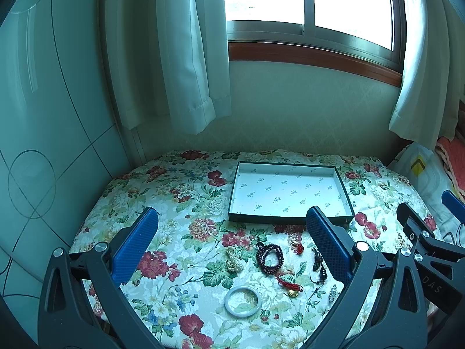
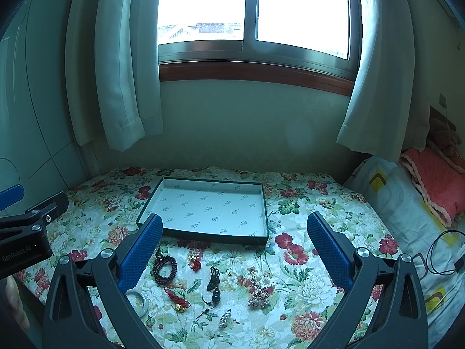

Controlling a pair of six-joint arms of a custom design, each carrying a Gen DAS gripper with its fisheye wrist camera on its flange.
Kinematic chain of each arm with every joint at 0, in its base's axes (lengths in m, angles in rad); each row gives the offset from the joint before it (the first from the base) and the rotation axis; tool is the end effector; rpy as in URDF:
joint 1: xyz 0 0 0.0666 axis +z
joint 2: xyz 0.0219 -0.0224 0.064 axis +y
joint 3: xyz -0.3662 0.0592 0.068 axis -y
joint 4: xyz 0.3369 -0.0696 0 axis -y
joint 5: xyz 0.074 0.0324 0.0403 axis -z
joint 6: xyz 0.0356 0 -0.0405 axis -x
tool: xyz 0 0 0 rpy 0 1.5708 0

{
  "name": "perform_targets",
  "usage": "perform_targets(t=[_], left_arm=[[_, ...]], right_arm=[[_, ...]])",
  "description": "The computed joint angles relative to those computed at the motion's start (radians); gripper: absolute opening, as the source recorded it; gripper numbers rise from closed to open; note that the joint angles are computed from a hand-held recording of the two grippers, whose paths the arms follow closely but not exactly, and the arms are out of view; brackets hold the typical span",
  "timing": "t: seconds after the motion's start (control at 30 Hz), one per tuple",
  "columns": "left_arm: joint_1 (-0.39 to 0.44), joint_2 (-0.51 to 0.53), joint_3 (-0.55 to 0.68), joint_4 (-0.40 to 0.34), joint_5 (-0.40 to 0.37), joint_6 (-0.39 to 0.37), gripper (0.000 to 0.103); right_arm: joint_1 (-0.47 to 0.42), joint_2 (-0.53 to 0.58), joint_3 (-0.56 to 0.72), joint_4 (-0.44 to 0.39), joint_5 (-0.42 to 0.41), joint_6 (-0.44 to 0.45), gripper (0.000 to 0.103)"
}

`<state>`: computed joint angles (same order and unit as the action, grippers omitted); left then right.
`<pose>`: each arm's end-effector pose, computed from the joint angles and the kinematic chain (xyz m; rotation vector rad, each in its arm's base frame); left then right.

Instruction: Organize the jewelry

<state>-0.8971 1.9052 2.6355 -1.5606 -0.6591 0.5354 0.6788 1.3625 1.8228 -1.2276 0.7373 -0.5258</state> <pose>0.3449 -0.3978 0.6034 0.1072 2.1913 0.0068 0.3162 0.2238 0.5828 0.1820 2.1069 -0.1620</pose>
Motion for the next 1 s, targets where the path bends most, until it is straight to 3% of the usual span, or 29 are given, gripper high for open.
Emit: perform_targets(t=[0.7, 1.0], left_arm=[[-0.001, -0.002, -0.005, 0.000, 0.002, 0.004, 0.101], [-0.006, -0.005, -0.025, 0.010, 0.007, 0.010, 0.101]], right_arm=[[0.002, -0.012, -0.025, 0.011, 0.000, -0.003, 0.099], [0.004, 0.010, 0.035, -0.034, -0.002, -0.008, 0.099]])
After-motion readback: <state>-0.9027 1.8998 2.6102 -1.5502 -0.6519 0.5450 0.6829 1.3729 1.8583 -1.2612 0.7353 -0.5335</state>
